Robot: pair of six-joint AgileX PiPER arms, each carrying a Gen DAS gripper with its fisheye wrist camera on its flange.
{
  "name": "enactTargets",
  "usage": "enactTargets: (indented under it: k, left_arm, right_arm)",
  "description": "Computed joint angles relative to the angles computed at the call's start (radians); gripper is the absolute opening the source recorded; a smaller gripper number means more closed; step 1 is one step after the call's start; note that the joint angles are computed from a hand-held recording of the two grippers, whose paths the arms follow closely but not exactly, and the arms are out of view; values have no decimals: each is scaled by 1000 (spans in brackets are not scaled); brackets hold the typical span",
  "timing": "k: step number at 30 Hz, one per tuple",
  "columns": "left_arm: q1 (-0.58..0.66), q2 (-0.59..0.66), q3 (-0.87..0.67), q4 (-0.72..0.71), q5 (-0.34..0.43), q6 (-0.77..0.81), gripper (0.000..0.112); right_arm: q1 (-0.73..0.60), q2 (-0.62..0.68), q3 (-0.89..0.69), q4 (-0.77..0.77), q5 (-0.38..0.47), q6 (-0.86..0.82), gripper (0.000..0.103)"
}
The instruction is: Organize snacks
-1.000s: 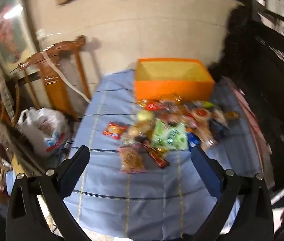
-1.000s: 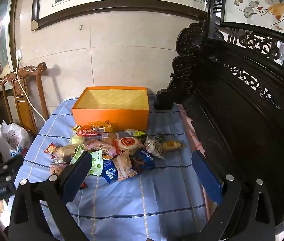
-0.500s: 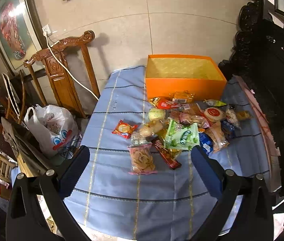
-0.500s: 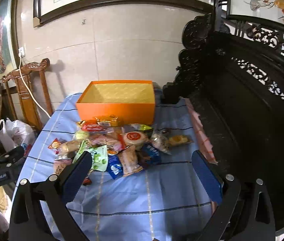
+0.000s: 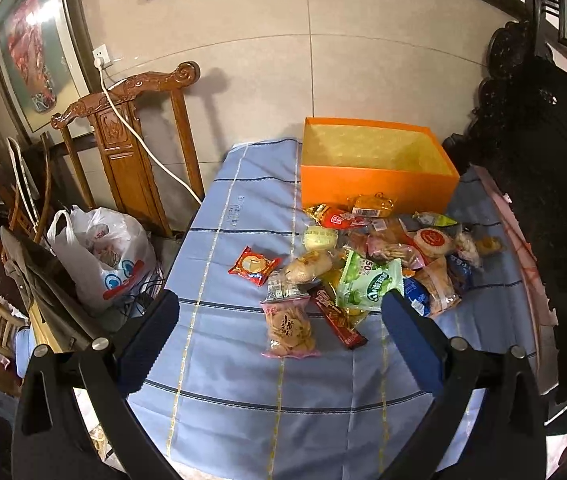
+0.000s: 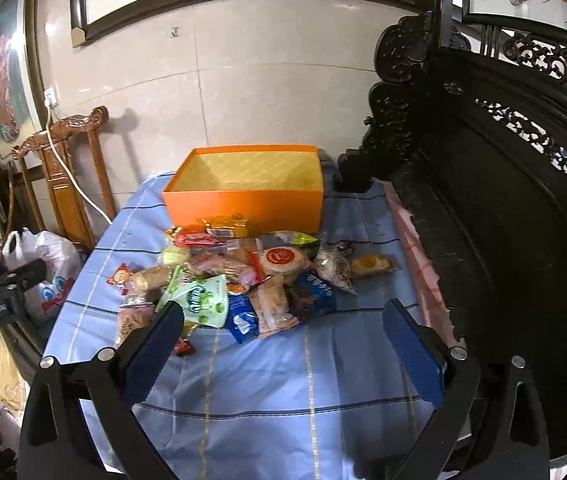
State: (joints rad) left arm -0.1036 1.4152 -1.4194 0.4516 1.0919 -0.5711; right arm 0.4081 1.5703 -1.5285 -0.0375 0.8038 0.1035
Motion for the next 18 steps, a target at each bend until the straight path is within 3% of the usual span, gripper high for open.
enactTargets:
  k: [18]
  left_arm:
    - [18,-8,10,-24,5,21,99]
  right_arm:
    - [12,-19,8,-2,4,4,100]
